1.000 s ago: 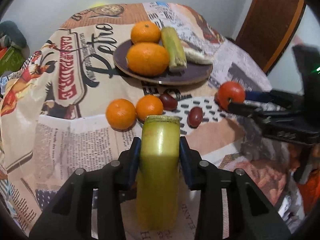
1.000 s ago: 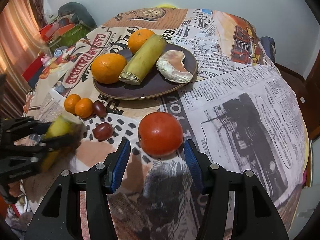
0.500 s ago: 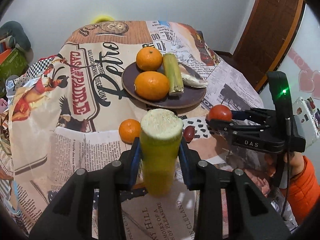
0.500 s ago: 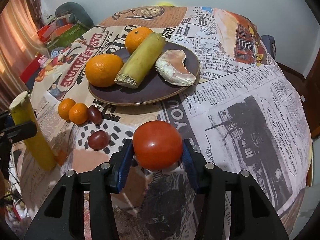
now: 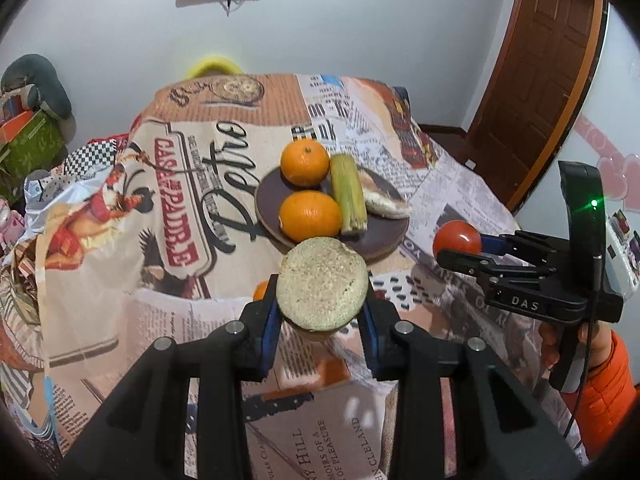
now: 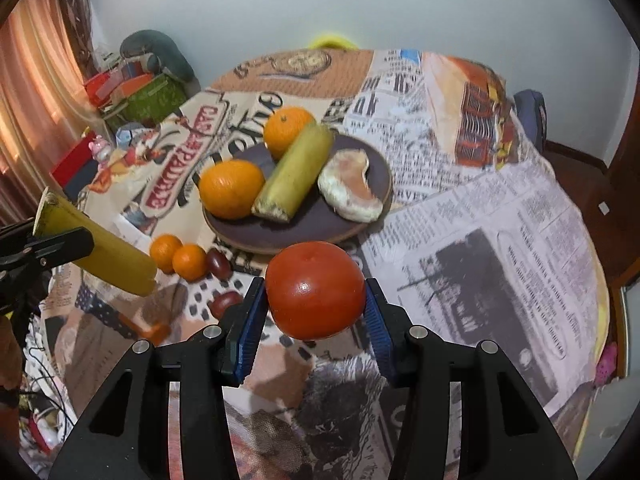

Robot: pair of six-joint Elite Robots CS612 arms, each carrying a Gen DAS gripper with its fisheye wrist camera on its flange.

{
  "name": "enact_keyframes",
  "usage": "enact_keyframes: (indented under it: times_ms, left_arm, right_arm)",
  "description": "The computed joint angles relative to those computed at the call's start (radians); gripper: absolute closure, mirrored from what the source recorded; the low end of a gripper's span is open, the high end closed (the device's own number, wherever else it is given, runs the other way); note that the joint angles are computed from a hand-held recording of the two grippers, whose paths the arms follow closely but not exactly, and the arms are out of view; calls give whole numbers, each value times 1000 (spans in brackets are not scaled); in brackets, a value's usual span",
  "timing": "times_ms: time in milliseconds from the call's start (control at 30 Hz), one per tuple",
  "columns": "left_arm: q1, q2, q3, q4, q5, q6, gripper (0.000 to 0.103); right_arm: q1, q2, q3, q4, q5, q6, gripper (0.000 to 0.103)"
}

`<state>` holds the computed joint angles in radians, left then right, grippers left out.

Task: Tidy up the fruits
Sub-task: 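Lift the yellow cylinder and tomato toward the grey plate with both grippers, then lower the yellow cylinder and tomato onto the grey plate and open both grippers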

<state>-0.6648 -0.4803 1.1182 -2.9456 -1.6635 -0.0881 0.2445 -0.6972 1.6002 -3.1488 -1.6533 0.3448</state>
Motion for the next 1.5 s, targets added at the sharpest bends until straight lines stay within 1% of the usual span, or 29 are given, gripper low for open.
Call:
enact_keyframes:
  times_ms: [200,367,767,1033,1267,1367,1500]
  left_arm:
    - [3,9,-33,-18,23,3,68]
    - [5,31,-80,-5,42,5,68]
    - [19,114,-243,80,50,-25,68]
    - [31,191,-392,175,48,-84,68]
    - [24,244,-493,213,104,-49,68]
    - [22,268,-543,251,108,-33,68]
    - [13,298,-599,295,136,-3,68]
  right_arm:
    - [-2,-5,-7,-42,-1,-4,58]
    - [0,-1,-21,-56,-4,-24,59]
    - [-9,25,-69,-40,-2,-46,59]
    - [-18,43,-102,-34,5,-56,59]
    - [-22,57,-124,-30,10,-67,58]
    - [-26,64,-133,-27,20,-72,58]
    - [-32,72,-139,-33,38,-72,58]
